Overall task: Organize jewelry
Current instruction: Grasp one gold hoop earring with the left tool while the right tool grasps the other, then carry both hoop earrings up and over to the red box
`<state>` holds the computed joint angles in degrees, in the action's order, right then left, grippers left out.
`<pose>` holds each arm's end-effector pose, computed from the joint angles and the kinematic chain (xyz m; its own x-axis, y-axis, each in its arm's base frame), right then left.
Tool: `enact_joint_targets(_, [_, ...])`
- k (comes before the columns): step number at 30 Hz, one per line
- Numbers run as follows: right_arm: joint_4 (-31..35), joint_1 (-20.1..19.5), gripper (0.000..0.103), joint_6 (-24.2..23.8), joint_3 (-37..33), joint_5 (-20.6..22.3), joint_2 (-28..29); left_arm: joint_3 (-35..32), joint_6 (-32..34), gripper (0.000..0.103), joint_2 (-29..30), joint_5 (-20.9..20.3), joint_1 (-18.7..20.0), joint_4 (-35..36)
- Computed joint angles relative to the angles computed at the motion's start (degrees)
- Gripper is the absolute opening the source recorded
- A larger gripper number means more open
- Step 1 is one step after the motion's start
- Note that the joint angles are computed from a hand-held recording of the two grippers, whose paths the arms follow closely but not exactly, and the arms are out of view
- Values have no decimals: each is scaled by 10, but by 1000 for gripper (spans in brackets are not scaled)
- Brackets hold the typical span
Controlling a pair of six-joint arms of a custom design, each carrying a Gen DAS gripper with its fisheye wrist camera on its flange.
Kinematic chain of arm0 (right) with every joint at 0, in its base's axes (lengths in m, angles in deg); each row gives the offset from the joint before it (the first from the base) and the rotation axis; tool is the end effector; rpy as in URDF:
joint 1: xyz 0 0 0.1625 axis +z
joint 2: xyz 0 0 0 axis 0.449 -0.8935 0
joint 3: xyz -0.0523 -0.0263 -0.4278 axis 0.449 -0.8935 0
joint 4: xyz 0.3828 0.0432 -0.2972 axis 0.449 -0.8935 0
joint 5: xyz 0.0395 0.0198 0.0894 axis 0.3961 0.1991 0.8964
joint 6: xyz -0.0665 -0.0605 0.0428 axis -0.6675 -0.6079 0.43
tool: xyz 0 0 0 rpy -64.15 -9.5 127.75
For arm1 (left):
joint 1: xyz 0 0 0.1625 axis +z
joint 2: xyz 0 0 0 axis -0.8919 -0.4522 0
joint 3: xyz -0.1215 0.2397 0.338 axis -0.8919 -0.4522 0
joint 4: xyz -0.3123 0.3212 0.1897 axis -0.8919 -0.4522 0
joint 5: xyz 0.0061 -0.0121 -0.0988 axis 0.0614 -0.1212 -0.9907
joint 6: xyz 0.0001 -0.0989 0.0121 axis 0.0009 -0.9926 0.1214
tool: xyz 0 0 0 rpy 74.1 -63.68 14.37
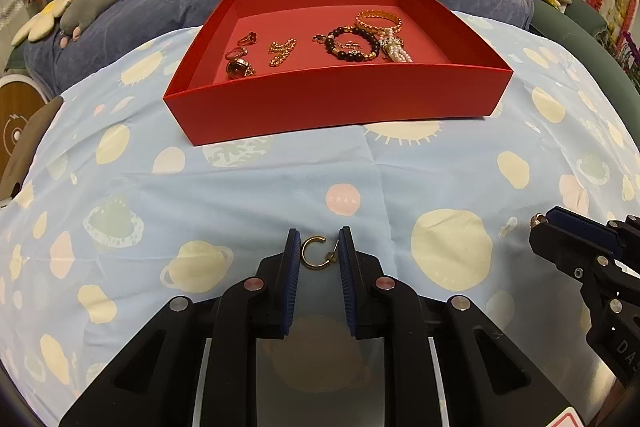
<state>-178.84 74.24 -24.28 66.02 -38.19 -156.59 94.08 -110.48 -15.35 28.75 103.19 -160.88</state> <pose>0.1945 -0.5189 0.1813 -0.7414 -0.4136 0.5284 -0.5866 0.7819 -0.2110 -0.2593 -0.4995 0.0957 -0.6872 -0.0952 -0.7202 0.3302 0.8421 -0.4264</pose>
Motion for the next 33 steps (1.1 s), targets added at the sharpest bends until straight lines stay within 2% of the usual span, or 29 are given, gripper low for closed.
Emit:
enact_joint_targets(13, [1,17,16,2,0,15,-4,10,-16,17,-27,0,-15,15])
enact_joint_targets(33, [2,51,16,15,-3,34,1,50,-95,17,-134,24,-38,86])
